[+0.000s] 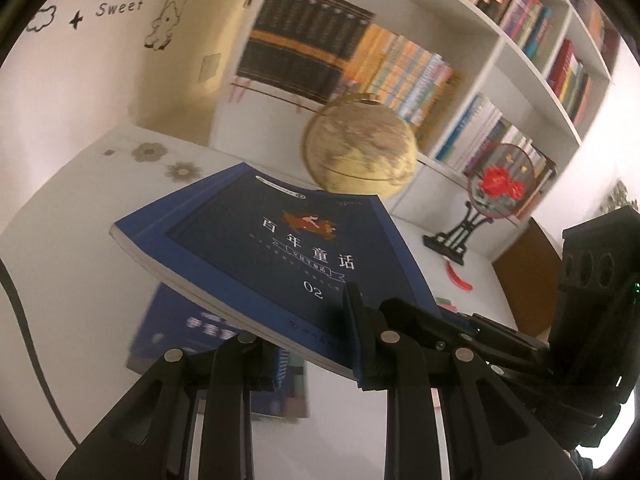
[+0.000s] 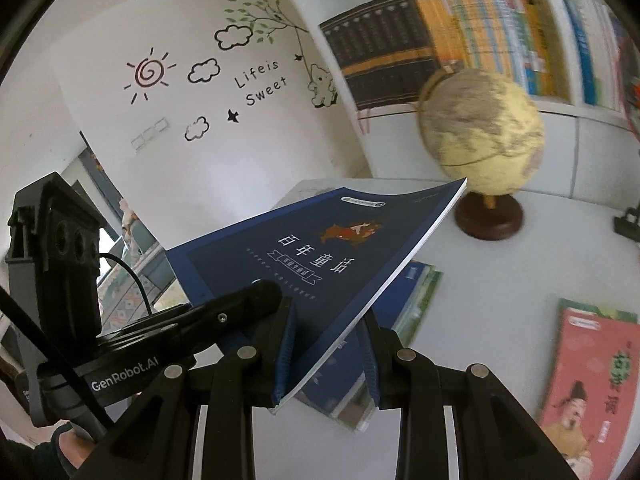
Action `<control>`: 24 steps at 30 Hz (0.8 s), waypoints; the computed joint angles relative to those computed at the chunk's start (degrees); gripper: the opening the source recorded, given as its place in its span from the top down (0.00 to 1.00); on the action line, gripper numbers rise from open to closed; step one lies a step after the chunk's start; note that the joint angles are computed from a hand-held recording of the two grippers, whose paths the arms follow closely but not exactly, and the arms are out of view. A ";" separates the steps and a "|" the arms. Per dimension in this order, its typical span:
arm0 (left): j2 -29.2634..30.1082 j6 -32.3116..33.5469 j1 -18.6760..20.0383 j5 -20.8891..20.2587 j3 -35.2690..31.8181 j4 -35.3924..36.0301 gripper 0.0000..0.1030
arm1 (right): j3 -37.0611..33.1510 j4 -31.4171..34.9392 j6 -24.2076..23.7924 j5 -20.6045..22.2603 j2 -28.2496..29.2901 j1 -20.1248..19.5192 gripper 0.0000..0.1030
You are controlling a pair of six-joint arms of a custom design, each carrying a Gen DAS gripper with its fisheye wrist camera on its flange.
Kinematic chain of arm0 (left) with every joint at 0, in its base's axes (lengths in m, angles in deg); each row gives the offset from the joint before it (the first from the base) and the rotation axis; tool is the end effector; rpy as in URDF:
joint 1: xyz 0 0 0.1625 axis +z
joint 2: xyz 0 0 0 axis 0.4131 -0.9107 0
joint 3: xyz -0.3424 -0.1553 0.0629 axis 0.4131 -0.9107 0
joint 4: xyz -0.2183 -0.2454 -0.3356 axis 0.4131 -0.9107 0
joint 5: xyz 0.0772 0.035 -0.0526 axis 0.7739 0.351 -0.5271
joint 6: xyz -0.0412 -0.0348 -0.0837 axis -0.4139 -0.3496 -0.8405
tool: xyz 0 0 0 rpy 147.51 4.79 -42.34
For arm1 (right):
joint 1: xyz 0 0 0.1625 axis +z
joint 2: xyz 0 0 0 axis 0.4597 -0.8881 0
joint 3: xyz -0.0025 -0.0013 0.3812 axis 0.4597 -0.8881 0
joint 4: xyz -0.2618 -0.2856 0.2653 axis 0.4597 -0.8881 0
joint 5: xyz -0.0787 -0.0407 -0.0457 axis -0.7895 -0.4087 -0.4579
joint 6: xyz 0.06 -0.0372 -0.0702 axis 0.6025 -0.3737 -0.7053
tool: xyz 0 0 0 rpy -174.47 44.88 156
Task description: Organize books
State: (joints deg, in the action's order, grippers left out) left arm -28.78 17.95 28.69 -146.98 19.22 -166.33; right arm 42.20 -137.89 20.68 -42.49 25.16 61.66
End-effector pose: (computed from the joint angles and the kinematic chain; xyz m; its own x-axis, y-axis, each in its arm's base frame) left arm -0.3296 -0.7297 0.0838 -0.8807 0.3379 -0.3319 0.4671 0.7353 -0.4911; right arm 0.1129 -0.6921 0.2688 -0.9065 -0.2392 0.3479 -0.4106 0.6917 -0.5941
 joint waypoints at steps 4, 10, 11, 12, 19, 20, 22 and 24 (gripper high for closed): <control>0.08 0.42 2.15 -1.03 -1.10 1.45 0.79 | -3.02 0.43 1.54 -0.85 4.02 0.80 0.72; 1.54 -0.31 4.11 -2.70 -2.26 2.71 0.79 | -5.72 1.47 2.64 -3.88 7.68 1.25 0.72; 1.75 -0.46 4.49 -3.17 -2.44 2.84 0.79 | -6.11 1.52 2.77 -4.44 8.23 1.21 0.72; 2.19 -0.77 4.96 -3.85 -2.87 3.15 0.79 | -6.42 1.37 2.70 -4.98 8.78 1.11 0.72; 3.87 -2.48 6.45 -4.96 -3.19 4.50 0.76 | -8.63 3.94 3.10 -7.28 11.40 -0.29 0.72; 3.81 -2.79 6.58 -5.06 -2.97 4.76 0.74 | -8.77 4.39 3.32 -7.61 11.57 -0.42 0.72; 3.54 -4.44 7.01 -5.55 -2.54 5.53 0.70 | -8.92 5.32 4.34 -7.61 11.68 -0.74 0.72; 3.18 -5.36 7.34 -5.48 -1.99 5.91 0.67 | -9.02 6.35 5.68 -7.33 11.71 -1.15 0.72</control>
